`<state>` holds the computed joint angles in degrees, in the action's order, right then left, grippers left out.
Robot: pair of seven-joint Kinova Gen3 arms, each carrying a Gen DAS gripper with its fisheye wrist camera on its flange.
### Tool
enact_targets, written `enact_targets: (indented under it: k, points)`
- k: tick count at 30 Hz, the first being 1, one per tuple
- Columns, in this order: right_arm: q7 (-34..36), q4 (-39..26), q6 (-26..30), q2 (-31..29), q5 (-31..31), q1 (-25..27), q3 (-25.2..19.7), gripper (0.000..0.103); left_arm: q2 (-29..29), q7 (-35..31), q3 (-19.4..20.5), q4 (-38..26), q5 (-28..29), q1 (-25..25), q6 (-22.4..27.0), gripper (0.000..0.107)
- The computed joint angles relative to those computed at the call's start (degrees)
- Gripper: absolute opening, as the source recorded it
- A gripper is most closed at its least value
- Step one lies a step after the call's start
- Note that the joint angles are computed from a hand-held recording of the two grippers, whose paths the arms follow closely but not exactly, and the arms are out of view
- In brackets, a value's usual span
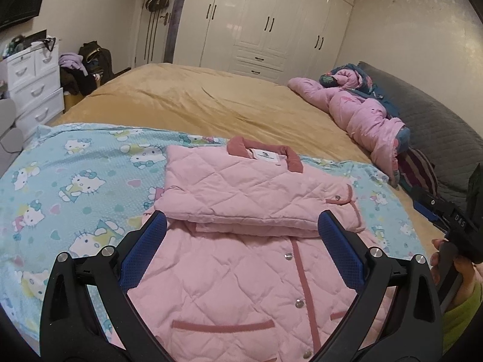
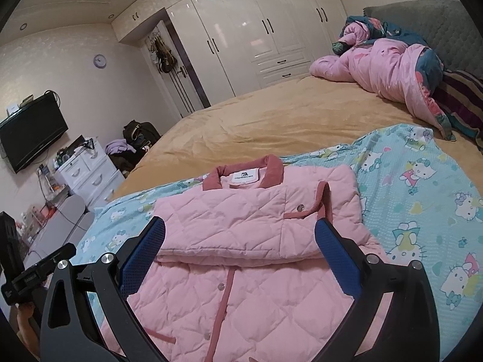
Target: Fold large clothes
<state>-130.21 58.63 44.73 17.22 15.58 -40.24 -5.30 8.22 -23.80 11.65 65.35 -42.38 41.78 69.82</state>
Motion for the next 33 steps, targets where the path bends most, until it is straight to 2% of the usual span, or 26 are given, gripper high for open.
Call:
enact_targets:
  k: [9, 22, 28, 33]
  points:
    - [2.0, 2.3, 2.3, -2.9, 0.0, -0.3, -1.6, 0.099, -2.3, 3.0, 2.1, 2.9, -0.8, 1.0, 1.8, 0.094]
    - [4.8, 8.4, 2.6, -6.3, -2.0, 0.9, -4.3, 0.099, -4.0, 8.1, 5.9, 5.4, -4.0, 2.9, 9.0, 0.094]
    - [6.4, 11.1, 1.8, -7.4, -4.2, 1.9, -5.2, 0.099, -4.2, 9.8, 6.7, 6.6, -3.7, 3.4, 11.2, 0.094]
    - [7.5, 13.2, 2.0, -8.2, -5.4, 2.6, -5.7, 0.099, -5.1, 11.5, 7.0, 9.0, -2.2, 2.8, 11.2, 0.094]
